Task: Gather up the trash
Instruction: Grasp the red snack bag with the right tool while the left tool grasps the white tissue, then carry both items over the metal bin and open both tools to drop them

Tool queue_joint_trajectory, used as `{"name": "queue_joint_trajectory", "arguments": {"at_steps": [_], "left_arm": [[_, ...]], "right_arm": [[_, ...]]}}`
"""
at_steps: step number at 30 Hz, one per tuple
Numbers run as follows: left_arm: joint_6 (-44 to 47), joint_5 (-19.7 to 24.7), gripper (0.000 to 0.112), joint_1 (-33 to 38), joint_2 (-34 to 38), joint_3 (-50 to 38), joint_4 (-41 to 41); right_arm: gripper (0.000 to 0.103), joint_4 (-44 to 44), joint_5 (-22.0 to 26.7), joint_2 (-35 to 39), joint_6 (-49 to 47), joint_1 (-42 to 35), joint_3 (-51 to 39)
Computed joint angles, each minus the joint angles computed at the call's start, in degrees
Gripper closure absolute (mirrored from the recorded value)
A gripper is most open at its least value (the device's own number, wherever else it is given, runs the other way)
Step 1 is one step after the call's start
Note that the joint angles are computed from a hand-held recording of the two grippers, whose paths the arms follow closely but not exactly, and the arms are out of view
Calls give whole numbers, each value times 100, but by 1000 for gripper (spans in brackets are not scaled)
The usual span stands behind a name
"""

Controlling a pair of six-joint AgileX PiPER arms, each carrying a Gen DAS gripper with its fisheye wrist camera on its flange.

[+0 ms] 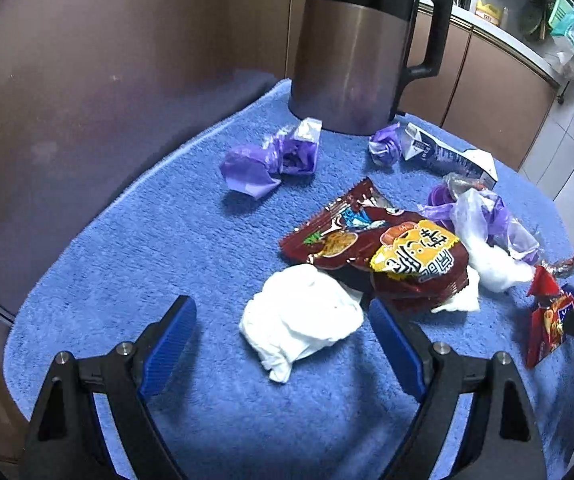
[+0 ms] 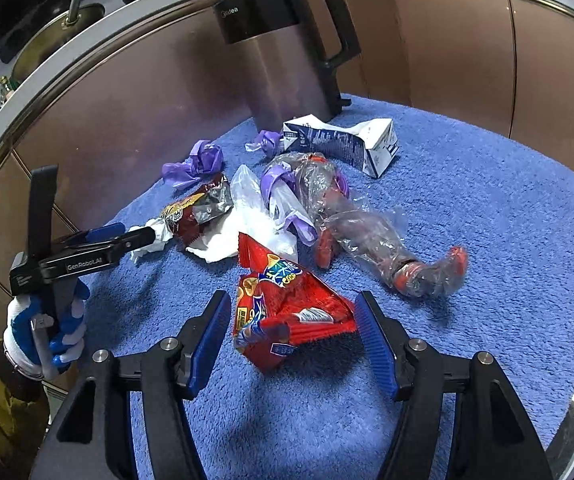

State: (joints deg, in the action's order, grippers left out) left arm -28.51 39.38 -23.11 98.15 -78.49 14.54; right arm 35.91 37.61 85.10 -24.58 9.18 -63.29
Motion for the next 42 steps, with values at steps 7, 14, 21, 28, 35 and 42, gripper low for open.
{"name": "queue_joint_trajectory", "arguments": {"at_steps": [7,14,21,28,35,42], "left_arm": [[354,-38,59,110,93,11,-601],[570,-264,86,219,-101,318,-1034],[227,-359,89,122,-646,754,-928],[-801,93,89,-443,-1683,1225,-33],[-1987,888,89,-1529,-2536,1397,867],[-3058,1829,89,-3310,-2565,856,1770]], "right_arm": [[41,228,-17,121,-162,3,31],[71,439,-37,-16,-360,-83,318],[93,419,-33,-399,-296,-58,560],[99,242,232,-1246,-3,-118,869],[99,239,802,-2297,188,-488,1056],[99,763,2102,-3492,-434,-2106,1188]]}}
